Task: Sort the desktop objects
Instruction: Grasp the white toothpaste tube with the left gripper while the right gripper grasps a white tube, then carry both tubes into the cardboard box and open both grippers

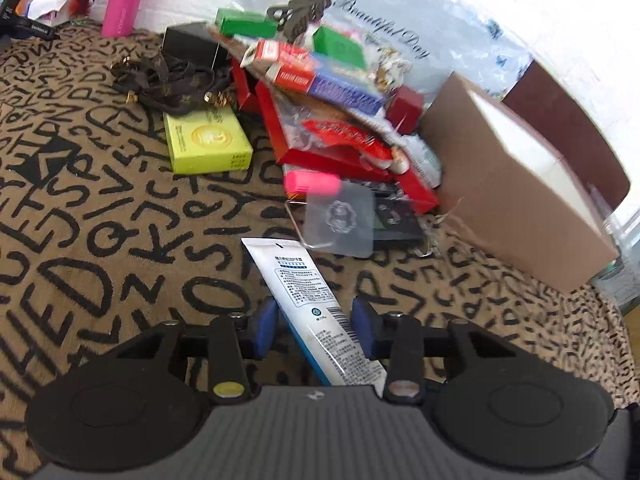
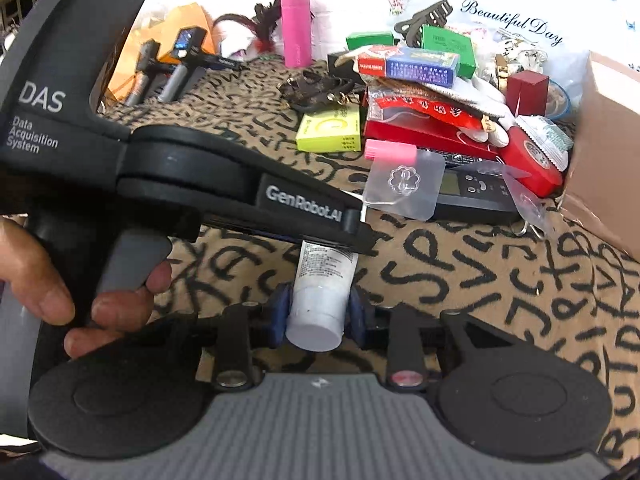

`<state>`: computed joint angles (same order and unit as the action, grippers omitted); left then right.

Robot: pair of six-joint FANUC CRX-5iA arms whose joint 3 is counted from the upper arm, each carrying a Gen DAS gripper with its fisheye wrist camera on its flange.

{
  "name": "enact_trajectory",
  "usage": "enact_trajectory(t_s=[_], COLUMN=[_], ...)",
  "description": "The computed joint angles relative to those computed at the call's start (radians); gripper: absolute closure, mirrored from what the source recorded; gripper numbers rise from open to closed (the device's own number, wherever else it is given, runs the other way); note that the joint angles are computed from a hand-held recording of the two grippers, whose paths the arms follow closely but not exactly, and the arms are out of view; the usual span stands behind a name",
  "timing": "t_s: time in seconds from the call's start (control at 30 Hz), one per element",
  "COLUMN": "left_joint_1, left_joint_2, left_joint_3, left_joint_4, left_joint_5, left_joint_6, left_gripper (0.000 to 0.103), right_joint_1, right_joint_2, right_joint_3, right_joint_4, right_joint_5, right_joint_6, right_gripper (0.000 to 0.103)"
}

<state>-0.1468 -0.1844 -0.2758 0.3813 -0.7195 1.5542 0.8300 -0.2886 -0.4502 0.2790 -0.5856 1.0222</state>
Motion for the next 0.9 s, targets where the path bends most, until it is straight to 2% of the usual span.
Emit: enact_trajectory(t_s=[0.23, 0.4, 0.5, 0.63, 0.77, 0.9], left_joint_1=[-0.055, -0.118, -0.178, -0.235, -0.281, -0.304], left_joint_2=[-0.046, 0.005, 0.067, 0.189, 0.325, 0.454], left_joint_3=[-0.014, 0.011, 0.075, 0.211, 0.379, 0.549], left_joint_4=[0.064, 0.255, 0.309, 0.373, 0.391, 0.382], left_joint_5=[0.095, 0.188, 0.234, 0.216, 0.183, 0.129], left_joint_6=[-0.076, -0.265, -0.343, -0.394, -0.430, -0.431], left_gripper=[0.063, 0.067, 0.068, 0.069, 0.069, 0.069], right_joint_1=[0.032, -0.022, -0.079, -0.177, -0.288, -0.380], right_joint_2=[-0.127, -0.185, -0.203, -0.206, -0.179, -0.125], right_joint_3=[-0.121, -0.182, -0.202, -0.203, -0.172, -0.116], right_joint_4=[0.238, 0.460, 0.591, 0.693, 0.717, 0.701], right_joint_5=[0.056, 0.093, 0.104, 0.116, 0.137, 0.137], right_joint_6=[-0.215, -0.392, -0.482, -0.548, -0.570, -0.509], right_gripper=[0.072, 0.072, 0.072, 0.072, 0.073, 0.073])
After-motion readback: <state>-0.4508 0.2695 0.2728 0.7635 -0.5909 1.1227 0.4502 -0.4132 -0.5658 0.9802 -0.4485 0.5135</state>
